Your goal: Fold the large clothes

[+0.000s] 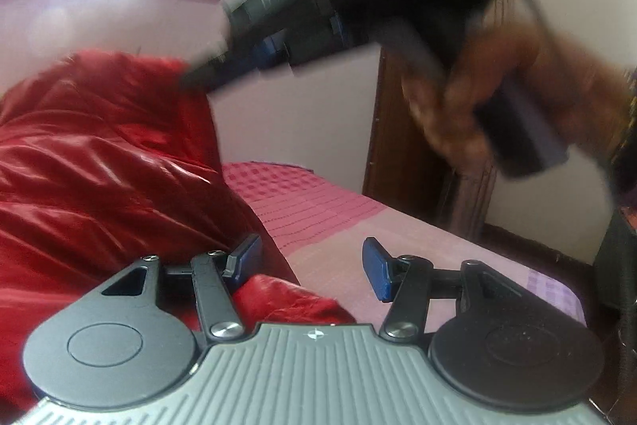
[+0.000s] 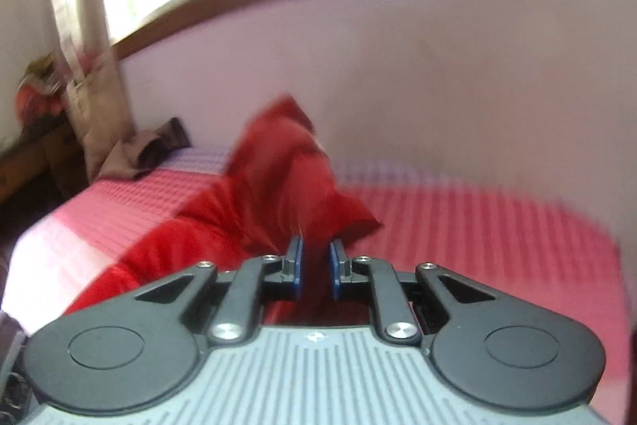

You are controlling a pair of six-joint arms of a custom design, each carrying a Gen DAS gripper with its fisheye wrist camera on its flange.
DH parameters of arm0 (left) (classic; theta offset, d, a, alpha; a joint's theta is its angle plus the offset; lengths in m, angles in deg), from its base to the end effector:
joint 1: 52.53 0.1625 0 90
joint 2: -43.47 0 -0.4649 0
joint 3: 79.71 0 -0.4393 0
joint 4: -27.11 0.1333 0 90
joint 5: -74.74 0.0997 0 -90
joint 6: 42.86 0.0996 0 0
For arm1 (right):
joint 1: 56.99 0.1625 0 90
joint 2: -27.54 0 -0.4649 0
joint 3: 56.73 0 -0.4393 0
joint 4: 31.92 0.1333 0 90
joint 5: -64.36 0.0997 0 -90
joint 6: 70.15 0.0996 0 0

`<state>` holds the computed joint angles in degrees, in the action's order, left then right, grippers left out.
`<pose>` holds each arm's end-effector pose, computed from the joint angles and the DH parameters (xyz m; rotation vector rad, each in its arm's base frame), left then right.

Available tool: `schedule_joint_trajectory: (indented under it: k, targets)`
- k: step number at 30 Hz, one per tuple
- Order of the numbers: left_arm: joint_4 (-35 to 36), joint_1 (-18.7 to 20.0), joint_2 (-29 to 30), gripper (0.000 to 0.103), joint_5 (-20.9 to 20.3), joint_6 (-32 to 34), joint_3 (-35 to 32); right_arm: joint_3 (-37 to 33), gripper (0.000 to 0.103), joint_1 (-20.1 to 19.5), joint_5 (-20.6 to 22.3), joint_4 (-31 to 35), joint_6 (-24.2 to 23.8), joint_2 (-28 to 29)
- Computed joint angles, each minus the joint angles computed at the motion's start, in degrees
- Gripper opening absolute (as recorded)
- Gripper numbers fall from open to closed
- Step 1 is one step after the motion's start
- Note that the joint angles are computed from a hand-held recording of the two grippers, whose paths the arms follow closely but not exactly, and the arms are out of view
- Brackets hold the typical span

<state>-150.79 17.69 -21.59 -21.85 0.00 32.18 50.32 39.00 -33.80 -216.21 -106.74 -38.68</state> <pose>-0.1008 -0.6404 0.2546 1.5637 2.4492 -1.0997 0.1872 -0.6424 0.3221 0.8299 -2.3789 1.1757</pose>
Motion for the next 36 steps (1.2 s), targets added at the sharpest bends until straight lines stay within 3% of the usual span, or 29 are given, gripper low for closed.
schedule_joint_trajectory:
  k: [2, 6, 9, 12, 14, 18, 19, 23, 25, 27, 28, 29, 34, 36]
  targets:
    - [-0.2, 0.4, -0.4, 0.055, -0.2, 0.5, 0.8, -1.5, 0.014, 2.8, -3.8, -3.2, -4.8, 2.3]
    - [-1.0, 0.5, -0.5, 0.055, 0.0, 1.2, 1.5, -4.4, 0.014, 5.8, -4.8, -6.5, -12.3, 6.1]
    - [-0.8, 0.5, -0.4, 0.055, 0.1, 1.5, 1.4, -6.1, 0.014, 6.2, -2.4, 0.2, -14.6, 6.8]
    - [-0.8, 0.2, -1.8, 0.057, -0.4, 2.2, 2.5, -8.4, 0.014, 6.5, -7.6, 7.5, -19.4, 8.6]
    - [-0.1, 0.4, -3.0, 0.070, -1.9, 3.3, 3.3, -9.3, 0.010, 6.0, -11.8, 10.5, -21.2, 9.5]
    - [1.1, 0.4, -8.4, 0.081, -2.7, 5.5, 6.5, -8.3, 0.010, 4.3, -13.0, 12.2, -22.5, 8.3]
    - [1.8, 0.6, -9.7, 0.087, -3.3, 5.5, 6.9, -7.9, 0.010, 4.0, -13.8, 11.9, -23.1, 8.1]
    - [-4.9, 1.5, -13.0, 0.091, -3.0, -0.3, 7.8, -5.7, 0.010, 2.5, -15.3, 9.1, -24.3, 7.3]
    - [-9.9, 2.4, -12.2, 0.089, -2.5, -3.1, 6.8, -4.3, 0.010, 1.4, -13.5, 7.7, -22.3, 6.7]
    - [-9.3, 2.9, -10.6, 0.076, 0.0, -4.2, 4.3, -3.1, 0.010, 0.5, -11.8, 5.7, -22.1, 6.4]
    - [-6.4, 3.3, -10.1, 0.059, 0.0, -4.8, 2.9, -2.5, 0.010, 0.1, -10.8, 4.7, -21.5, 6.3]
    - [-4.3, 3.6, -9.2, 0.051, 0.0, -4.8, 1.6, -1.5, 0.010, -0.5, -9.6, 3.4, -21.4, 5.8]
    - [-3.8, 3.5, -6.6, 0.051, -1.1, -1.6, 1.4, 0.4, 0.010, -2.2, -5.7, 0.2, -19.3, 5.6]
    - [-3.9, 2.9, -5.9, 0.051, -0.6, 2.6, 2.0, 1.1, 0.010, -3.0, -3.9, -0.2, -18.8, 5.0]
